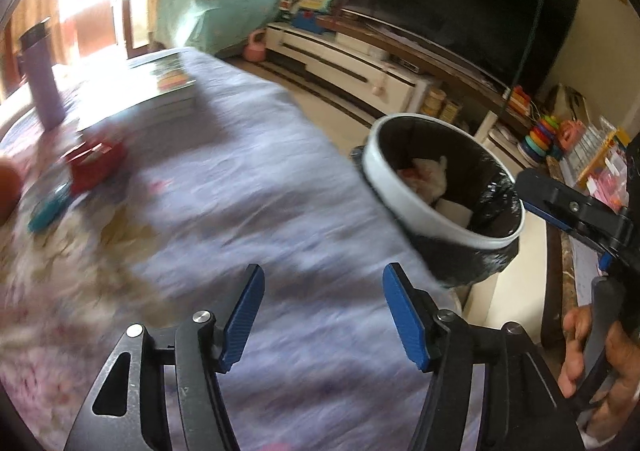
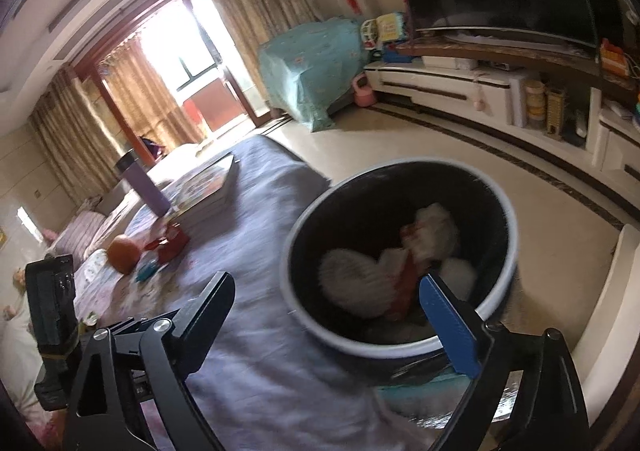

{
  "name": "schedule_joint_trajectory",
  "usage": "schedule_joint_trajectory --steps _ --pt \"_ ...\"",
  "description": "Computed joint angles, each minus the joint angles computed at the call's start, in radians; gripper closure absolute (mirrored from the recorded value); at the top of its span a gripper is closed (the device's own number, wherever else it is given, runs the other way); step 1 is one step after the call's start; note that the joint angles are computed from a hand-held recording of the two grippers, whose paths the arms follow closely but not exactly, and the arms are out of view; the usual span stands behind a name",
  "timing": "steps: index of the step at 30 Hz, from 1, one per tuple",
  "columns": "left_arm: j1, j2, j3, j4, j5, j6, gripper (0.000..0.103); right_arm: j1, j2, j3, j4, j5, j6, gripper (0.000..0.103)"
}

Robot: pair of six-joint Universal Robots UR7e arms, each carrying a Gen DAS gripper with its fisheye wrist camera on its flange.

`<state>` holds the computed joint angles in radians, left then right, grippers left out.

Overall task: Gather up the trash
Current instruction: 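Move both open tools back over the bed toward the snack bag and yogurt bottle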

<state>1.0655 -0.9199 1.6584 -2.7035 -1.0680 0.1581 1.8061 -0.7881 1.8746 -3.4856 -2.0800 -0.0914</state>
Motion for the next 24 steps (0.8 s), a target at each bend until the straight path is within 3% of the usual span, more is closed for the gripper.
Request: schedule_joint_trajectory --steps 12,24 --pt "0.035 -0.165 0.171 -0.104 0.055 -0.032 0.030 0.067 0.112 -0.059 0.031 0.028 0.002 0.004" --pt "0.080 -0.240 0.196 -0.116 0.109 -0.057 0.025 0.088 0.183 -0.129 0.106 0.066 0.017 0.004"
